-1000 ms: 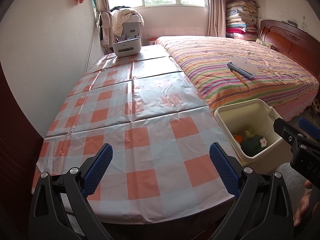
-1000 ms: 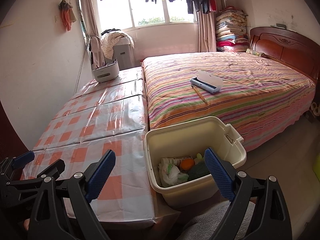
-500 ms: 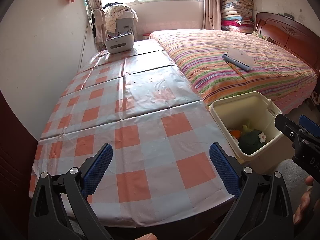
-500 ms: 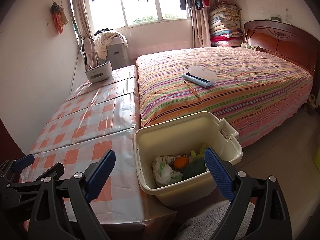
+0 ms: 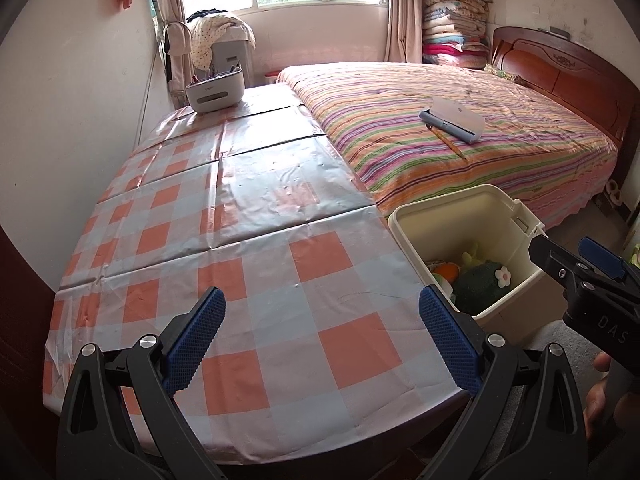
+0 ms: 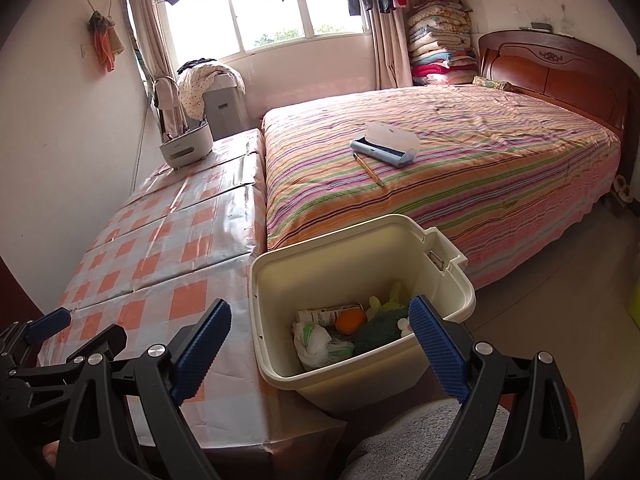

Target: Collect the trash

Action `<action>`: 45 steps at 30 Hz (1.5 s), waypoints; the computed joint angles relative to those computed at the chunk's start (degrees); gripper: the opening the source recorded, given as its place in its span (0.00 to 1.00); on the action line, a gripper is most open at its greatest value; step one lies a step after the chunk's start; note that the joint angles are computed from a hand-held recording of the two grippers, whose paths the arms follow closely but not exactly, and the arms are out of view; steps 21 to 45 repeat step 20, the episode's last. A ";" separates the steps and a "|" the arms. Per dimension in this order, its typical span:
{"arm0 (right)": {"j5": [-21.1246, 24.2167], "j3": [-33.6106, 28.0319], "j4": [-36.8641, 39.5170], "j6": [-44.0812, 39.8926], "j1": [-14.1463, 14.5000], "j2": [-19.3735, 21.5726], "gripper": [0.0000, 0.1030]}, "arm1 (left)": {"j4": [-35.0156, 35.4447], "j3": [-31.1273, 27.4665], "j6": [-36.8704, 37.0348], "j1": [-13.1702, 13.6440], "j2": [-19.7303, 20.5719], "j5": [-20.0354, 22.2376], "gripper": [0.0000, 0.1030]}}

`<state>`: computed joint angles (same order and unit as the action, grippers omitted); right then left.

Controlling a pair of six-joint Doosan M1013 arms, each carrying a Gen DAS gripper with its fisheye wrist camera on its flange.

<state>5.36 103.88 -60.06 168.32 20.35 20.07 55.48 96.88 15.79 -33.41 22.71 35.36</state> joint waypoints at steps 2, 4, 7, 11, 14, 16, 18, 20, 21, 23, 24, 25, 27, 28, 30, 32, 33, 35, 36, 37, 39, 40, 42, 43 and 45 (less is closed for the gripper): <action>-0.01 0.17 -2.65 2.86 -0.12 -0.01 0.85 | 0.05 0.02 -0.23 0.03 0.00 -0.45 0.93; -0.06 0.28 -3.09 3.50 -0.26 0.03 0.86 | 1.03 0.16 -0.96 -0.06 0.03 -0.68 0.93; 0.07 0.35 -3.78 4.35 -0.39 0.08 0.86 | 0.71 0.01 -0.76 -0.03 0.19 -0.61 0.93; 0.10 0.37 -3.23 4.00 -0.52 0.16 0.86 | -1.18 -0.38 0.30 0.23 0.41 -0.52 0.93; 0.05 0.33 -2.43 3.16 -0.54 0.24 0.85 | -4.34 -0.97 2.23 0.67 0.70 0.01 0.93; 0.02 0.32 -2.08 2.78 -0.53 0.31 0.86 | -4.69 -0.82 1.51 1.02 0.64 -0.49 0.93; 0.05 0.23 -1.02 1.70 -0.49 0.42 0.85 | -4.46 -0.69 0.93 1.15 0.62 -0.49 0.93; 0.09 0.10 0.32 0.23 -0.44 0.50 0.86 | -3.86 -0.64 0.26 1.16 0.64 -0.09 0.93; 0.09 0.10 0.32 0.23 -0.44 0.50 0.86 | -3.86 -0.64 0.26 1.16 0.64 -0.09 0.93; 0.09 0.10 0.32 0.23 -0.44 0.50 0.86 | -3.86 -0.64 0.26 1.16 0.64 -0.09 0.93; 0.09 0.10 0.32 0.23 -0.44 0.50 0.86 | -3.86 -0.64 0.26 1.16 0.64 -0.09 0.93; 0.09 0.10 0.32 0.23 -0.44 0.50 0.86 | -3.86 -0.64 0.26 1.16 0.64 -0.09 0.93; 0.09 0.10 0.32 0.23 -0.44 0.50 0.86 | -3.86 -0.64 0.26 1.16 0.64 -0.09 0.93; 0.09 0.10 0.32 0.23 -0.44 0.50 0.86 | -3.86 -0.64 0.26 1.16 0.64 -0.09 0.93; 0.09 0.10 0.32 0.23 -0.44 0.50 0.86 | -3.86 -0.64 0.26 1.16 0.64 -0.09 0.93; 0.09 0.10 0.32 0.23 -0.44 0.50 0.86 | -3.86 -0.64 0.26 1.16 0.64 -0.09 0.93; 0.09 0.10 0.32 0.23 -0.44 0.50 0.86 | -3.86 -0.64 0.26 1.16 0.64 -0.09 0.93; 0.09 0.10 0.32 0.23 -0.44 0.50 0.86 | -3.86 -0.64 0.26 1.16 0.64 -0.09 0.93; 0.09 0.10 0.32 0.23 -0.44 0.50 0.86 | -3.86 -0.64 0.26 1.16 0.64 -0.09 0.93; 0.09 0.10 0.32 0.23 -0.44 0.50 0.86 | -3.86 -0.64 0.26 1.16 0.64 -0.09 0.93; 0.09 0.10 0.32 0.23 -0.44 0.50 0.86 | -3.86 -0.64 0.26 1.16 0.64 -0.09 0.93; 0.09 0.10 0.32 0.23 -0.44 0.50 0.86 | -3.86 -0.64 0.26 1.16 0.64 -0.09 0.93; 0.09 0.10 0.32 0.23 -0.44 0.50 0.86 | -3.86 -0.64 0.26 1.16 0.64 -0.09 0.93; 0.09 0.10 0.32 0.23 -0.44 0.50 0.86 | -3.86 -0.64 0.26 1.16 0.64 -0.09 0.93; 0.09 0.10 0.32 0.23 -0.44 0.50 0.86 | -3.86 -0.64 0.26 1.16 0.64 -0.09 0.93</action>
